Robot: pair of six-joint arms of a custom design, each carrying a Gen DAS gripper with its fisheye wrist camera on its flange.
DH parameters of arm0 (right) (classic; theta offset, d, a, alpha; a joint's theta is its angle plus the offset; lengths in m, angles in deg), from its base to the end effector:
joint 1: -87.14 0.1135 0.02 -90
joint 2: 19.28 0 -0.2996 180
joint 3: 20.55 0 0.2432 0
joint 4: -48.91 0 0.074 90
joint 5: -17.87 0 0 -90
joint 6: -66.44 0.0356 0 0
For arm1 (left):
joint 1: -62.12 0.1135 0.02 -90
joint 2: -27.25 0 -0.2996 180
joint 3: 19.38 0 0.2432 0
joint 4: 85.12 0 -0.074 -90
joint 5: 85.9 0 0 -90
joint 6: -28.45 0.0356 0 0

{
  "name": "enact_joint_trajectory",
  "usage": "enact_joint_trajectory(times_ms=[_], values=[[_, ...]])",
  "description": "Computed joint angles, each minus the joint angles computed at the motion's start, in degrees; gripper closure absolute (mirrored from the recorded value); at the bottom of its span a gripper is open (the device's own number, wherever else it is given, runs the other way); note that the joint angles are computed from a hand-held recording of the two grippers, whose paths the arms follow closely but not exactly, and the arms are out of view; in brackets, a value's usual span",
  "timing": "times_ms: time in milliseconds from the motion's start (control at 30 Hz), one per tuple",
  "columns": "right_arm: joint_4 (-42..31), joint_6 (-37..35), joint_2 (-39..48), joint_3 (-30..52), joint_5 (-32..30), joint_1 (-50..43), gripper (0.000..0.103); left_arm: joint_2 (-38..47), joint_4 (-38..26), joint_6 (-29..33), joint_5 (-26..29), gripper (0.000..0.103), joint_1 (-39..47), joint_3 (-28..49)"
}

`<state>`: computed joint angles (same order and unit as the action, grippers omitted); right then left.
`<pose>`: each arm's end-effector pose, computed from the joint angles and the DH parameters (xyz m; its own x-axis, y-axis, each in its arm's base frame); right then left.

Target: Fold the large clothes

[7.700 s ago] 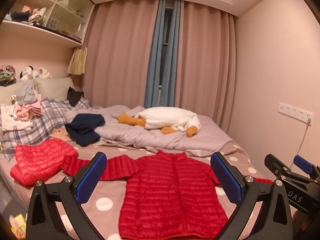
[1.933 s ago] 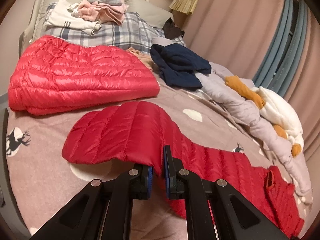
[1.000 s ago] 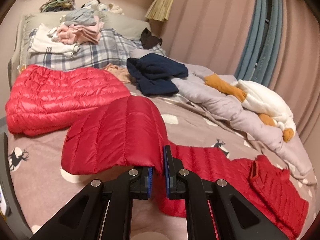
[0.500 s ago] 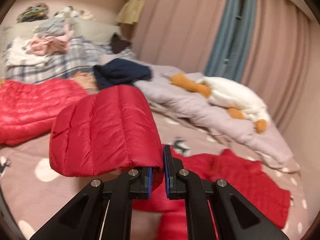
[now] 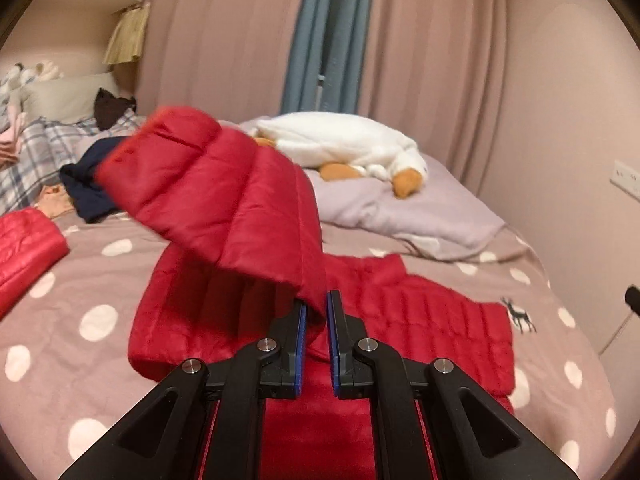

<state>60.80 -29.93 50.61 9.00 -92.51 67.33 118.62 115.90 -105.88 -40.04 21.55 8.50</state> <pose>0.1893 -0.0550 0.1863 -0.4487 0.0511 -0.8922 -0.0203 0.9975 0.0673 0.1750 -0.1172 0.1282 -0.4204 -0.3003 -0.8562 -0.3037 0.9358 -0.1791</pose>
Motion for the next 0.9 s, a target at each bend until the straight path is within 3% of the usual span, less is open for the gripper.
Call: enact_joint_trajectory(times_ms=[133,300,400,433,500,533,567,667,800,900], values=[[-0.11,-0.21,0.19,0.18,-1.2,-1.31,0.077,-0.06,-0.01,0.99,0.46,0.095,-2.3,0.76],[-0.5,0.24,0.44,0.44,-1.85,-1.81,0.076,0.43,-3.6,0.26,-0.7,0.095,-3.87,2.9],[-0.39,0.44,0.38,0.28,-2.24,-1.59,0.07,-0.29,-6.8,-1.16,0.07,0.092,-3.13,3.74],[-0.47,0.63,0.46,0.38,-2.09,-1.21,0.068,-0.69,-7.26,-1.51,0.12,0.085,-3.01,3.63],[-0.55,0.88,0.32,0.27,-1.81,-0.59,0.065,-2.0,-6.99,-2.43,-0.17,0.055,-2.9,2.45],[-0.51,1.07,0.3,0.21,-1.65,-0.06,0.064,-2.65,-6.53,-3.4,-0.33,0.035,-2.84,1.77],[-0.4,1.3,0.29,0.12,-1.54,0.38,0.062,-4.24,-4.95,-4.65,-0.42,0.03,-2.71,-0.05],[0.11,2.07,0.42,-0.29,-1.38,2.24,0.056,-8.69,-3.89,-5.7,1.14,0.03,-0.7,-3.31],[1.75,2.63,3.54,0.01,-1.36,6.4,0.048,-12.18,-12.13,-8.76,-2.86,0.03,1.58,-3.44],[4.89,3.38,8.4,0.93,-1.49,10.9,0.029,-17.17,-12.52,-8.71,-0.13,0.028,6.42,-6.66]])
